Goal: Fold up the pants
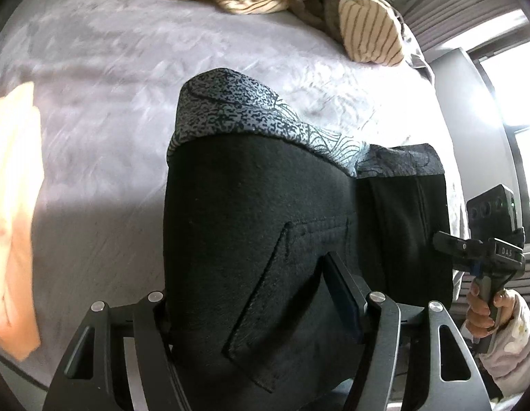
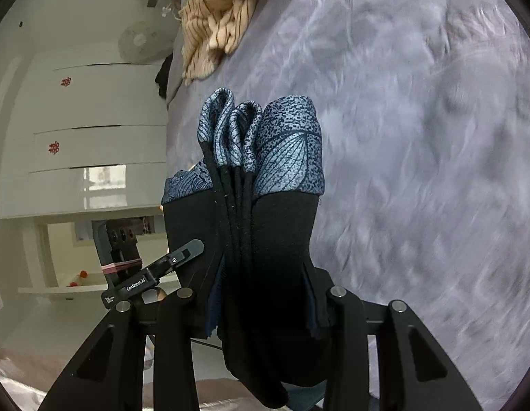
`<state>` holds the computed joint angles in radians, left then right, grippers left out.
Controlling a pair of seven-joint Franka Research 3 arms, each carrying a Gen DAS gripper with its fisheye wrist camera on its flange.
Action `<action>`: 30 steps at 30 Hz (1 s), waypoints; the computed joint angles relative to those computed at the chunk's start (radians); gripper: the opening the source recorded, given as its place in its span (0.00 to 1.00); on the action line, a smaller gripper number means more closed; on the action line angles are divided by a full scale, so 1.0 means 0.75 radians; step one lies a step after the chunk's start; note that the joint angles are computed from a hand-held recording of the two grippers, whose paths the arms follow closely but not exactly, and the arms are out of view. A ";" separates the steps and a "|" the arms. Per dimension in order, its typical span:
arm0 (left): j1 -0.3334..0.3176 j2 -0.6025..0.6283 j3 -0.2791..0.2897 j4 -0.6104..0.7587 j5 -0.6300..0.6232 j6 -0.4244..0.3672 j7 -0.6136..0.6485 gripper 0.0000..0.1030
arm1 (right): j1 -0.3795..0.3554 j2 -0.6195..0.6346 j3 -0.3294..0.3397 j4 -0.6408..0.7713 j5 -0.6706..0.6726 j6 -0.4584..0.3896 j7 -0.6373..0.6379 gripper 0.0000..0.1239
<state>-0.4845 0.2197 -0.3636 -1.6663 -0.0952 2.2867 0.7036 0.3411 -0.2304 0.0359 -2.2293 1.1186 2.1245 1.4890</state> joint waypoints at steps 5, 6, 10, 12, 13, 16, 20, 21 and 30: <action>0.004 -0.064 0.000 -0.128 -0.020 0.003 -0.017 0.67 | 0.038 -0.013 0.039 -0.061 -0.001 0.045 0.048 0.34; 0.004 -0.065 0.000 -0.140 -0.022 -0.002 -0.020 0.67 | 0.043 -0.003 0.051 -0.063 -0.037 0.056 0.078 0.34; -0.001 -0.046 0.004 -0.168 -0.013 -0.025 -0.069 0.67 | 0.054 0.040 0.080 -0.041 -0.204 0.061 0.221 0.38; -0.007 -0.046 0.006 -0.160 0.019 -0.038 -0.082 0.71 | 0.059 0.049 0.085 -0.020 -0.267 0.057 0.256 0.40; -0.011 -0.048 0.007 -0.152 0.040 -0.059 -0.087 0.72 | 0.059 0.053 0.085 -0.006 -0.304 0.042 0.273 0.41; -0.025 -0.033 0.010 -0.099 0.110 -0.147 -0.102 0.74 | 0.057 0.078 0.087 0.043 -0.404 -0.002 0.323 0.43; -0.053 -0.018 0.015 -0.020 0.217 -0.274 -0.135 0.74 | 0.050 0.101 0.096 0.102 -0.548 -0.049 0.401 0.45; -0.063 -0.010 0.015 0.010 0.245 -0.314 -0.141 0.74 | 0.048 0.101 0.098 0.114 -0.579 -0.058 0.421 0.45; -0.093 0.022 0.017 0.122 0.325 -0.385 -0.138 0.87 | 0.051 0.046 0.140 0.190 -0.880 -0.095 0.605 0.59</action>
<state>-0.5545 0.2365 -0.3506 -1.5750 0.1484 1.9979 0.6002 0.3792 -0.1958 0.1411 -2.0867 0.4586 2.0531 1.9430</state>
